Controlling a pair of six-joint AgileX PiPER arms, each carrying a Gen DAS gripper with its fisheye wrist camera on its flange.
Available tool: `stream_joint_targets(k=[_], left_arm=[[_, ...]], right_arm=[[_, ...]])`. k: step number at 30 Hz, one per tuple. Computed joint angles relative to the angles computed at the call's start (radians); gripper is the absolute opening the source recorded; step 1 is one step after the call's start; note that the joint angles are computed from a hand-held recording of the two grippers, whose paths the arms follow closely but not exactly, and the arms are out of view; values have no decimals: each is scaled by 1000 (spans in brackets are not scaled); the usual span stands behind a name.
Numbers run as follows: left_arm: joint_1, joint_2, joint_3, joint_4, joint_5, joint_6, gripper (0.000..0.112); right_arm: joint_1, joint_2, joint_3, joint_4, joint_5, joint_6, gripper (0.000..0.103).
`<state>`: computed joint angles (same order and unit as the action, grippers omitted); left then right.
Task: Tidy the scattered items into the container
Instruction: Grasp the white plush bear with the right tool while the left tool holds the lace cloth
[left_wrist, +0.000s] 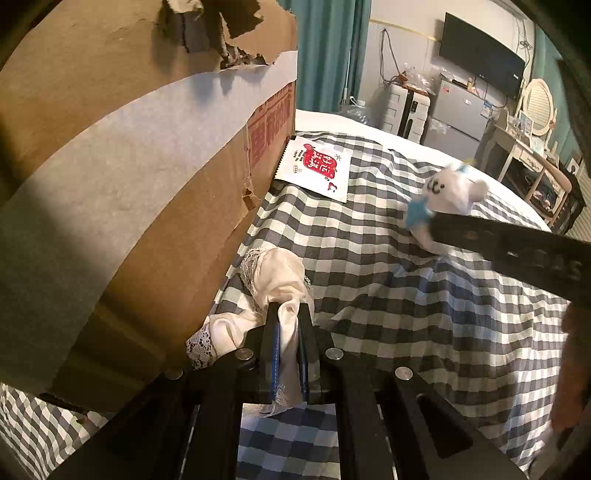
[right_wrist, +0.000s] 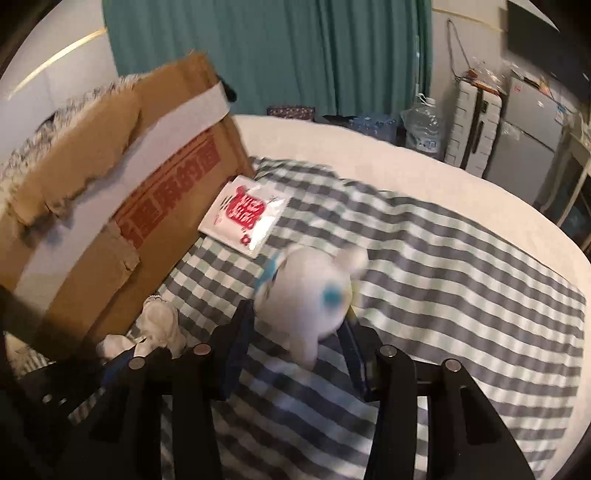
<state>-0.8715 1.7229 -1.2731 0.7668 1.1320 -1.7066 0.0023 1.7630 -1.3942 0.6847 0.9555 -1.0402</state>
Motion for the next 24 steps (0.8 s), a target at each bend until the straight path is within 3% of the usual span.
stream_joint_targets(k=[2, 6, 7, 10, 13, 15, 18, 21, 24], left_arm=[[1, -10, 4, -10, -8, 6, 7], [0, -42, 16, -50, -26, 38, 7], [-6, -51, 22, -52, -25, 28, 7], [-23, -64, 32, -62, -22, 26, 7], [-25, -68, 38, -60, -24, 27, 7], [-25, -61, 33, -49, -20, 21, 7], [-33, -43, 31, -18, -3, -6, 7], [-39, -15, 21, 14, 17, -48, 7], [-25, 7, 6, 15, 12, -47, 7]], right_arm=[[-20, 2, -24, -28, 30, 31, 22], [-28, -16, -42, -128, 93, 118, 21], [-32, -30, -37, -148, 104, 136, 25], [-51, -75, -17, -136, 65, 199, 80], [-85, -85, -23, -30, 83, 213, 81], [-62, -95, -5, -35, 32, 232, 81], [23, -128, 81, -93, -155, 274, 81], [65, -120, 135, -65, -288, 264, 80], [84, -89, 149, -1, -355, 240, 79]])
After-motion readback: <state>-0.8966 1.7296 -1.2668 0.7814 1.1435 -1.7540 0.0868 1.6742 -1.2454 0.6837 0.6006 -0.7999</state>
